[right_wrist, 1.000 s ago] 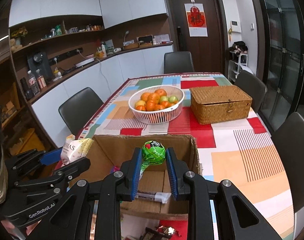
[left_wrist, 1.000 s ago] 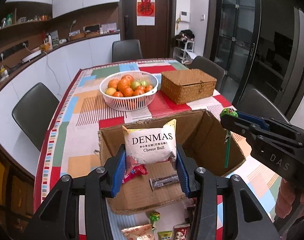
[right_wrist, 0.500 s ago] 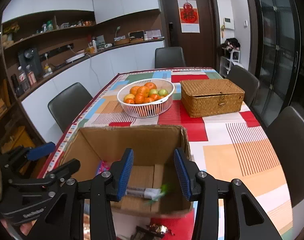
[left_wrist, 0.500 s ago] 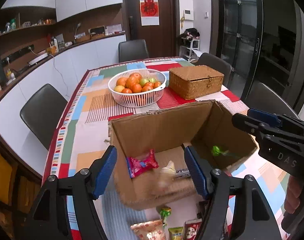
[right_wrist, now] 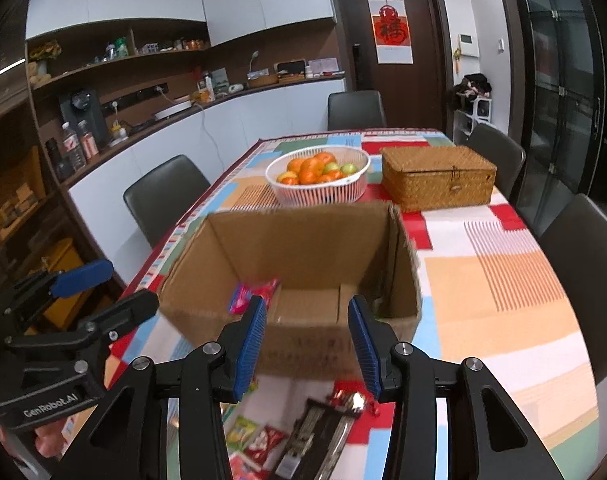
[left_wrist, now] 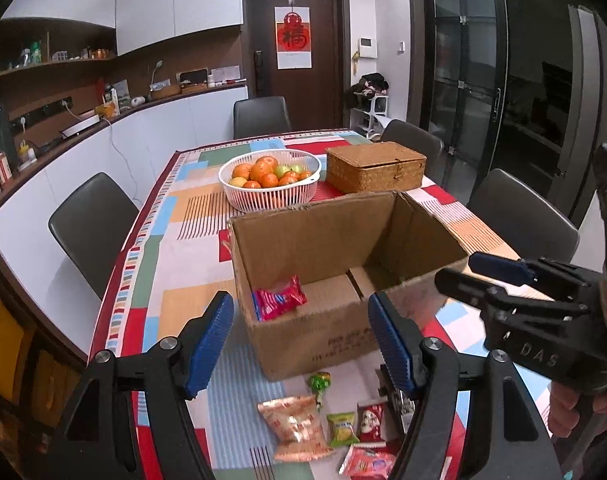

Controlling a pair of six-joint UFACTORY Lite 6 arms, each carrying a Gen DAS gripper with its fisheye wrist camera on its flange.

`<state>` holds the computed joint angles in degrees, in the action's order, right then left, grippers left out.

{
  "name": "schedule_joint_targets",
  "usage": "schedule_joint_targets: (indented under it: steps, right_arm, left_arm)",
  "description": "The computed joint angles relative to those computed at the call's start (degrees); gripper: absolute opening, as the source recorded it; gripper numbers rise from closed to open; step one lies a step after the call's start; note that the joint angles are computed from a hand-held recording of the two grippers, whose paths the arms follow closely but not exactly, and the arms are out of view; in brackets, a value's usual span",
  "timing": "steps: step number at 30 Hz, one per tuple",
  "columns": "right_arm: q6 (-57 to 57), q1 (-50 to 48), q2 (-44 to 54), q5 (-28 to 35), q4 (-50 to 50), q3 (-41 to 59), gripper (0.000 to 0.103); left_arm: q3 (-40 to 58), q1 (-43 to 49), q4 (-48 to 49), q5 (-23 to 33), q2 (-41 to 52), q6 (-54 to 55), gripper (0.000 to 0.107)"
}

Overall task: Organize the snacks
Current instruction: 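Return both tools to the pile and position the right tool at the chocolate bar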

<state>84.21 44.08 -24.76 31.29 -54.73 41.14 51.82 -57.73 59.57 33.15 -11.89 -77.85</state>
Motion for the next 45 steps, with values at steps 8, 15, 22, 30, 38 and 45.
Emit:
schedule_joint_targets:
  steps: [8, 15, 22, 30, 38, 45]
  right_arm:
    - [7.89, 7.83, -2.89, 3.48, -0.26, -6.9, 0.059]
    - [12.33, 11.39, -0.7, 2.35, 0.39, -11.44, 0.06]
    - [15.0, 12.77, 2.85, 0.42, 1.58, -13.72, 0.06]
    - [18.51, 13.26, 8.31, -3.0, 1.28, -14.7, 0.06]
    - [19.07, 10.42, 12.38, -6.68, 0.84, -14.91, 0.06]
    - [18.21, 8.52, 14.9, -9.24, 0.58, -14.31, 0.06]
  left_arm:
    - [-8.48, -5.27, 2.04, 1.54, -4.24, -6.8, 0.069]
    - [-16.05, -7.21, 2.8, -1.75, -5.2, -12.31, 0.066]
    - [-21.26, -9.15, 6.53, -5.1, -4.89, -18.91, 0.059]
    - [-23.71, -5.53, 16.51, -14.01, -0.78, -28.34, 0.04]
    - [-21.89, -1.64, 31.83, -20.92, 7.23, -41.61, 0.032]
    - [-17.9, 0.24, 43.47, -23.24, 15.42, -51.9, 0.029]
